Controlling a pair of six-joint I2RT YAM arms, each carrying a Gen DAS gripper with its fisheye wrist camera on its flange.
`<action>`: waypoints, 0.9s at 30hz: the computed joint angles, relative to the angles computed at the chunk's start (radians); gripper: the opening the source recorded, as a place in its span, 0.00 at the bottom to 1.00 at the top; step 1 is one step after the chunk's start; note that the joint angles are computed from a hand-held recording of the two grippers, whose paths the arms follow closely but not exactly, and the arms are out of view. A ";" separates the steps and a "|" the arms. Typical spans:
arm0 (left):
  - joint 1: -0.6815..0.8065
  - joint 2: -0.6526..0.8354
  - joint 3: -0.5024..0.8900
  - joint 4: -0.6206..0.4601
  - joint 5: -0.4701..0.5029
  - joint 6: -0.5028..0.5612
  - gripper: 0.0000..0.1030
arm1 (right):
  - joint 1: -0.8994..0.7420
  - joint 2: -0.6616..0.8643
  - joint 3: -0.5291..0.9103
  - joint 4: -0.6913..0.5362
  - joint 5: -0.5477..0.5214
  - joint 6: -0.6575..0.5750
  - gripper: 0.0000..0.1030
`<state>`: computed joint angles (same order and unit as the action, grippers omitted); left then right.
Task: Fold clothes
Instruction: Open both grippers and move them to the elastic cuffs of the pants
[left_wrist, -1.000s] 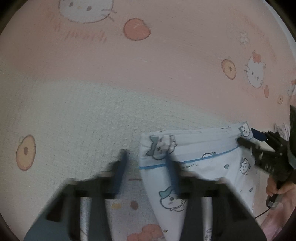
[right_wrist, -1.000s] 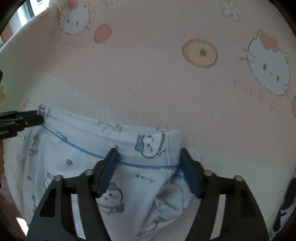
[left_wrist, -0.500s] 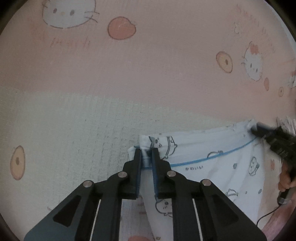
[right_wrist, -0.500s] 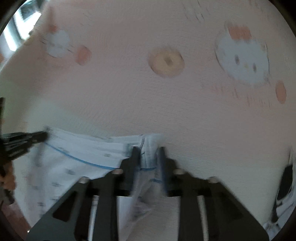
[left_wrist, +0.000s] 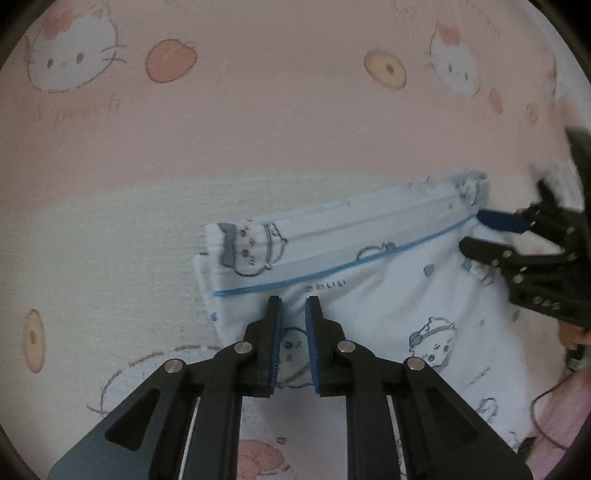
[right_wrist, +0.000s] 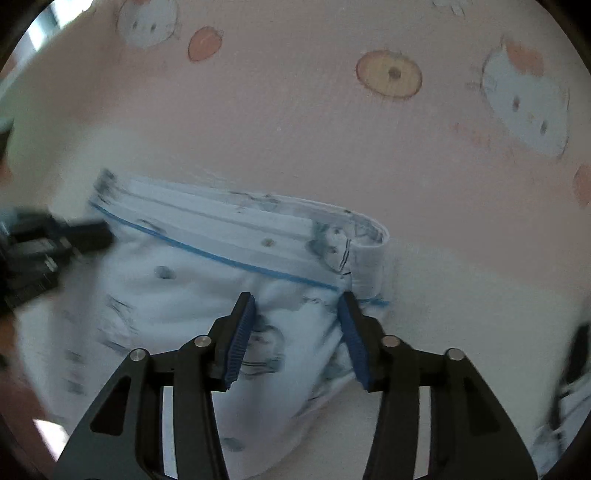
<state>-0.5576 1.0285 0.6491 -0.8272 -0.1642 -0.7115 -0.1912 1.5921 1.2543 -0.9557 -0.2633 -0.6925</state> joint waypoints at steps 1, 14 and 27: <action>0.050 -0.027 -0.001 -0.018 0.015 -0.002 0.15 | -0.007 0.004 0.009 -0.002 0.009 0.004 0.36; 0.120 -0.041 0.033 -0.075 0.036 -0.046 0.16 | -0.078 -0.007 0.080 -0.072 -0.040 -0.003 0.31; -0.753 0.066 0.079 -0.217 -0.154 -0.565 0.36 | -0.413 -0.457 -0.209 -0.407 -0.063 -0.401 0.42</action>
<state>-1.3108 1.0947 0.7277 -1.0446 -0.3184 -1.2765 -0.6044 1.1356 1.0448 -1.3624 -0.3262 -1.0933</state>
